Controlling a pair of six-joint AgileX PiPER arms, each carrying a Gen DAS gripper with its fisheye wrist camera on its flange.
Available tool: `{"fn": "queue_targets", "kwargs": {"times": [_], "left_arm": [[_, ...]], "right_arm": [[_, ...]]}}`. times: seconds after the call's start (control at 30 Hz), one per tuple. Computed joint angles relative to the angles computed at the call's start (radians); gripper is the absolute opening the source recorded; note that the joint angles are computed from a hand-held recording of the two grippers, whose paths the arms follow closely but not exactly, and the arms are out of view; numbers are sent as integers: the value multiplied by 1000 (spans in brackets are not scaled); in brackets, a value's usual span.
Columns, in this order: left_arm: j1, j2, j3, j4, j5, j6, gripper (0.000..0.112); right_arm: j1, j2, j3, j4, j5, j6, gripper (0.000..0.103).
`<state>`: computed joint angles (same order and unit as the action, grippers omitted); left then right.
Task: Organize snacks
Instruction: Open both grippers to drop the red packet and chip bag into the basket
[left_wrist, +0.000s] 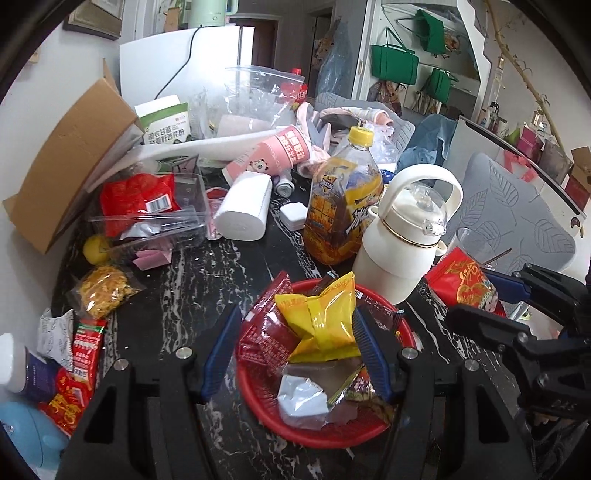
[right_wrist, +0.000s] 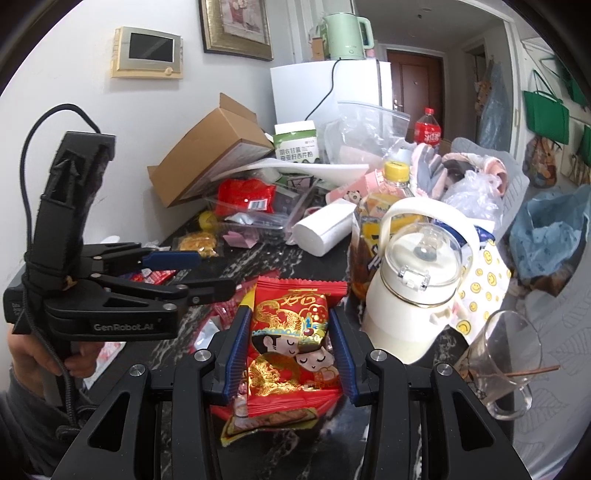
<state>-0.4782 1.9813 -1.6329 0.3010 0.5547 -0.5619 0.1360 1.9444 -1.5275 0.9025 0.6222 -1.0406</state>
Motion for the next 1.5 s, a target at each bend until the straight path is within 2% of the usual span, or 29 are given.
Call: {"fn": "queue_targets", "kwargs": {"times": [0.3, 0.53, 0.63, 0.8, 0.97, 1.13, 1.5], "left_arm": [[-10, -71, 105, 109, 0, -139, 61], [11, -91, 170, 107, -30, -177, 61], [26, -100, 202, 55, -63, -143, 61], [23, -97, 213, 110, -41, -198, 61], [34, -94, 224, 103, -36, -198, 61], [27, -94, 230, 97, -39, -191, 61], [3, -98, 212, 110, -22, -200, 61]], "right_arm": [[32, 22, -36, -66, 5, 70, 42], [69, 76, -103, -139, 49, 116, 42], [93, 107, -137, -183, 54, 154, 42], [115, 160, -194, -233, 63, 216, 42], [120, 191, -227, -254, 83, 247, 43], [120, 186, -221, -257, 80, 257, 56], [107, 154, -184, -232, 69, 237, 56]]}}
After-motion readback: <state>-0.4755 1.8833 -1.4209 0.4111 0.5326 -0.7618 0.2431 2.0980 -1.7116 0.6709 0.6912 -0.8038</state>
